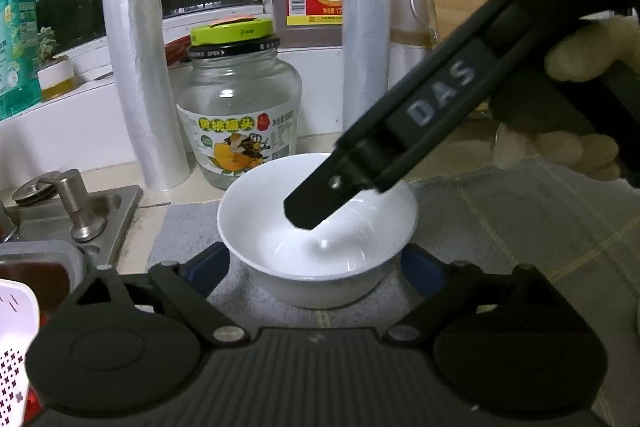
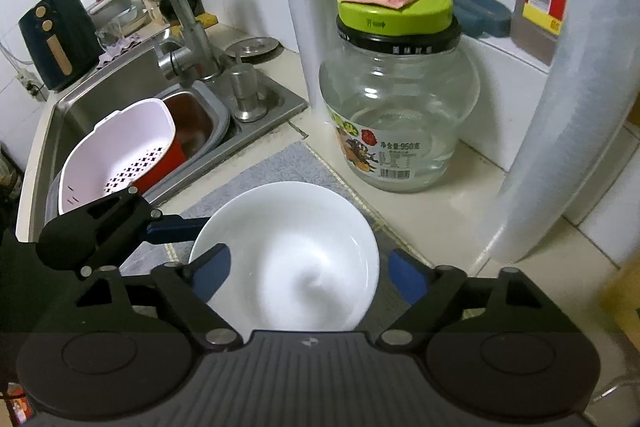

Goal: Organize plates and bowls
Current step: 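Move the right tool to the white bowl by the glass jar and grasp it, then lift the white bowl with the right tool and carry it over the nested bowls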

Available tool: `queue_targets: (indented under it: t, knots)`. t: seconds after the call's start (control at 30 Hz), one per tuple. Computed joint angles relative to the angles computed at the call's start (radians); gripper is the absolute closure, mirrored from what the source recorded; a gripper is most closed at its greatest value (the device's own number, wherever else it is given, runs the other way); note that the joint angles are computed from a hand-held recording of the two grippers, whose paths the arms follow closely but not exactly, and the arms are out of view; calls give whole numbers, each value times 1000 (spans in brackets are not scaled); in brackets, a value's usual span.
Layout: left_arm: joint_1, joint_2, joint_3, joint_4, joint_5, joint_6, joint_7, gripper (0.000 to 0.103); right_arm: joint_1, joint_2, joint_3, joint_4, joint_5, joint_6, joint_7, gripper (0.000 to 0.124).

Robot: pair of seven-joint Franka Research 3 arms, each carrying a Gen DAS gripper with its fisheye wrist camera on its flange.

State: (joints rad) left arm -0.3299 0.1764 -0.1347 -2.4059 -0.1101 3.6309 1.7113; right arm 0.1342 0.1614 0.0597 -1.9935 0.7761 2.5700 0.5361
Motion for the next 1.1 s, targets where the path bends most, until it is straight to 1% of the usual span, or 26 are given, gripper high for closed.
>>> queue_targets:
  t: [0.1, 0.2, 0.57, 0.7, 0.9, 1.1]
  knots:
    - [7, 2, -2, 1, 14, 5, -9, 11, -1, 14, 0, 14, -7, -10, 10, 43]
    - [10, 5, -2, 4, 25, 6, -11, 12, -6, 18, 1, 19, -2, -24, 9, 46]
    - [22, -15, -8, -8, 62, -4, -30, 12, -6, -3, 1, -4, 12, -15, 19, 46]
    - [36, -47, -17, -29, 90, -8, -45, 12, -6, -39, -4, -31, 26, -23, 11, 46]
    - [80, -119, -44, -80, 180, -30, -122, 12, 2, -123, -23, -94, 57, -46, -10, 46]
    - [102, -199, -71, -138, 233, -41, -178, 12, 19, -223, -51, -180, 93, -56, -34, 46]
